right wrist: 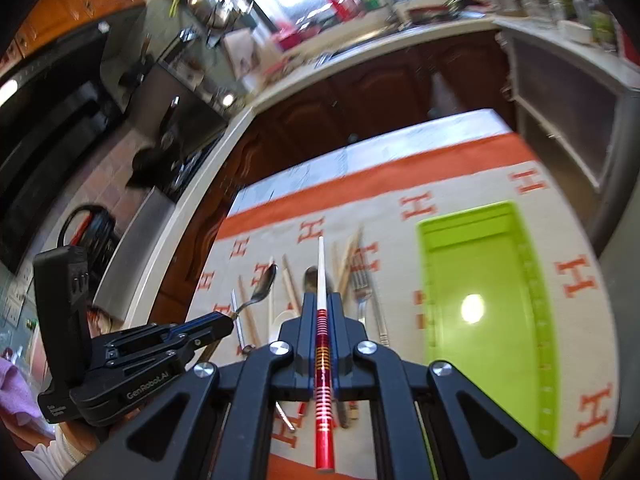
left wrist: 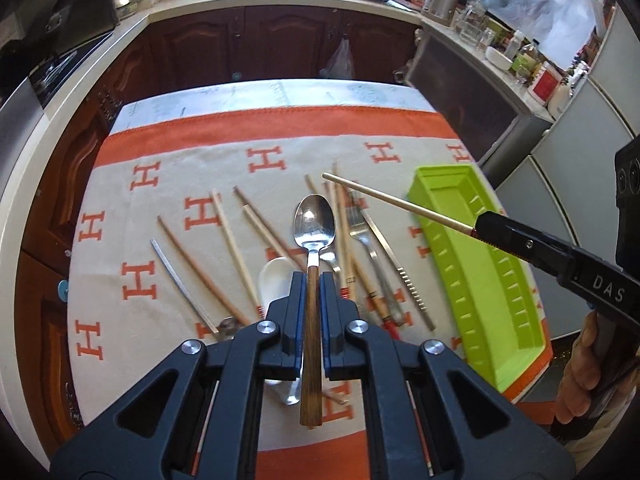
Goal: Organize utensils
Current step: 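Carry the chopstick and spoon into the green tray and open both tools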
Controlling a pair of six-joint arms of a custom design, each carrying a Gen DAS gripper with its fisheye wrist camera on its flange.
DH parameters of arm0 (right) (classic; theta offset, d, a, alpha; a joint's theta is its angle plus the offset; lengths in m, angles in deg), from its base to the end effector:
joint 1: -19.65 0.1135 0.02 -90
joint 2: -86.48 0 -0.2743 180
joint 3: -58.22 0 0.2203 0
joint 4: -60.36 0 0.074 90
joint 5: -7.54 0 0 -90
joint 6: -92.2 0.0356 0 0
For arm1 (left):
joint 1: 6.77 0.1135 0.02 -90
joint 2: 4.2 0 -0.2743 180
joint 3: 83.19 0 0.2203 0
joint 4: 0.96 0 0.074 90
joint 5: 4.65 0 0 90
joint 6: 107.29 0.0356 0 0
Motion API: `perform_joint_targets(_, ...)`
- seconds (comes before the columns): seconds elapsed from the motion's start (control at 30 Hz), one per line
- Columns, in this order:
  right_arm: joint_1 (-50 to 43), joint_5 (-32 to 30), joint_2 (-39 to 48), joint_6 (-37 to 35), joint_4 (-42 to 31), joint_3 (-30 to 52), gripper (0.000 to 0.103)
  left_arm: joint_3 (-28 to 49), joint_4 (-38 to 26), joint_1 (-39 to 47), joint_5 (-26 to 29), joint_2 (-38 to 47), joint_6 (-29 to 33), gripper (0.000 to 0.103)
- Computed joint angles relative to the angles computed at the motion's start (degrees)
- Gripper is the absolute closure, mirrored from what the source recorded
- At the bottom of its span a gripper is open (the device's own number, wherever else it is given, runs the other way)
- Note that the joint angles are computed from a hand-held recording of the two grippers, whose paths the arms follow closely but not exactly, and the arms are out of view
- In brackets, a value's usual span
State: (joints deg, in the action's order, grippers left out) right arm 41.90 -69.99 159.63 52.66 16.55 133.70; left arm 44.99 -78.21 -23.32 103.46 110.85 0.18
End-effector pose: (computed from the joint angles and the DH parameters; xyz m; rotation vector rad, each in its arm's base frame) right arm 0.2270 0.0846 0.3129 0.6721 2.2088 0.4132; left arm 0.3781 -0.1239 0.3150 0.8708 2.5138 -0.4188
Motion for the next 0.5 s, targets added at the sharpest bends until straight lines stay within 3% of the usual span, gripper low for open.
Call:
perform_joint_targets(0.13, 1.18, 8.79, -7.25, 3.52, -7.02, -2.53, 0.099, 0.43, -0.34, -5.26, -0.22, -1.15, -3.48, 0.099)
perform_joint_targets(0.27, 0.03, 12.84, -10.97, 6.9, -12.01, -5.69, 0.098, 1.69, -0.44, -12.27, -1.33, -0.62, -8.44, 0.099)
perform_joint_targets(0.5, -8.03, 3.94, -12.01, 5.91, -8.57, -14.08, 0.096, 2.03, 1.48, -21.97, -4.77, 1.75, -15.25, 0.099)
